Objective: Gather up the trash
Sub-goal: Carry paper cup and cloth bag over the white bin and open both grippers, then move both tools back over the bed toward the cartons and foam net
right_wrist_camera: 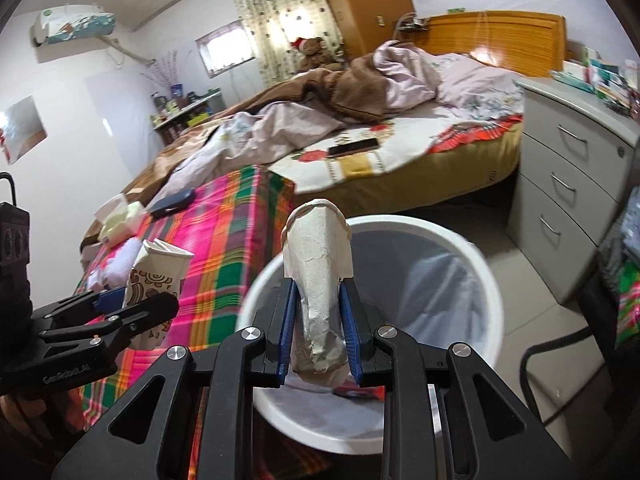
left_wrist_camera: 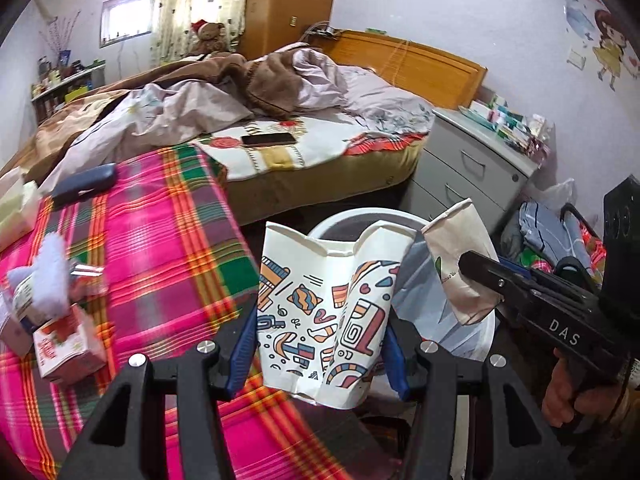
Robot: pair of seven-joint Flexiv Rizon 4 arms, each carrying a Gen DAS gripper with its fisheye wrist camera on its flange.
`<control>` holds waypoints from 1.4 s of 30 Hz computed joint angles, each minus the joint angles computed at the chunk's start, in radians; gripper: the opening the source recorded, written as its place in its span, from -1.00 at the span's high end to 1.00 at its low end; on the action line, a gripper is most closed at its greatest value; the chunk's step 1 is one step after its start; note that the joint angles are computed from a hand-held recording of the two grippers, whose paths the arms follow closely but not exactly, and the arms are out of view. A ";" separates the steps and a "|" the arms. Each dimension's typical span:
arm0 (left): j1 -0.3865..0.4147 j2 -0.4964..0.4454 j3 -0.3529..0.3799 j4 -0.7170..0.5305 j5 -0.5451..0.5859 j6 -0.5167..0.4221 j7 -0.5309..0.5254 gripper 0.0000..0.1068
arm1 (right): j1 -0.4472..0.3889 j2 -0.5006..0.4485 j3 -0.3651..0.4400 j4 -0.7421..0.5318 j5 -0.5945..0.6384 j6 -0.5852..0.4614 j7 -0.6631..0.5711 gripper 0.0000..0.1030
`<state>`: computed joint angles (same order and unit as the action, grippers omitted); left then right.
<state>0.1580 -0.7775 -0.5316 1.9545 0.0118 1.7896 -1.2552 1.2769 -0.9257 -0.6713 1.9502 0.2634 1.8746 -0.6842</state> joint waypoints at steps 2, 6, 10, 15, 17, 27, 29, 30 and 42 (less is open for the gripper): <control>-0.018 -0.009 0.001 -0.017 -0.002 -0.012 0.006 -0.06 | 0.003 -0.005 -0.011 0.005 0.005 -0.014 0.007 0.55; -0.072 -0.023 0.025 -0.052 -0.017 -0.033 0.021 -0.07 | -0.011 -0.002 -0.005 0.022 -0.008 -0.029 0.027 0.55; -0.123 -0.038 0.057 -0.088 -0.043 -0.056 0.035 -0.08 | -0.022 -0.002 -0.006 0.034 -0.019 -0.035 0.042 0.55; -0.156 -0.062 0.072 -0.121 -0.074 -0.077 0.052 -0.10 | -0.025 -0.006 -0.016 0.040 -0.055 -0.066 0.051 0.55; -0.162 -0.067 0.074 -0.128 -0.087 -0.086 0.054 -0.11 | -0.043 -0.003 -0.003 0.038 -0.073 -0.064 0.051 0.55; -0.168 -0.072 0.076 -0.127 -0.109 -0.077 0.059 -0.42 | -0.059 0.008 0.007 0.049 -0.109 -0.086 0.076 0.11; -0.154 -0.071 0.065 -0.121 -0.107 -0.080 0.061 -0.42 | -0.064 0.008 0.013 0.049 -0.109 -0.078 0.083 0.09; -0.144 -0.072 0.054 -0.115 -0.105 -0.077 0.062 -0.42 | -0.062 0.009 0.013 0.053 -0.107 -0.074 0.085 0.09; -0.091 -0.033 0.053 -0.042 -0.056 0.006 0.009 -0.42 | -0.008 -0.006 -0.031 0.049 -0.088 -0.068 0.103 -0.01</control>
<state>0.0671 -0.8109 -0.4785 1.9125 -0.0444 1.7953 -1.2465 1.2692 -0.9314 -0.7028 1.9997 0.1749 1.8071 -0.5809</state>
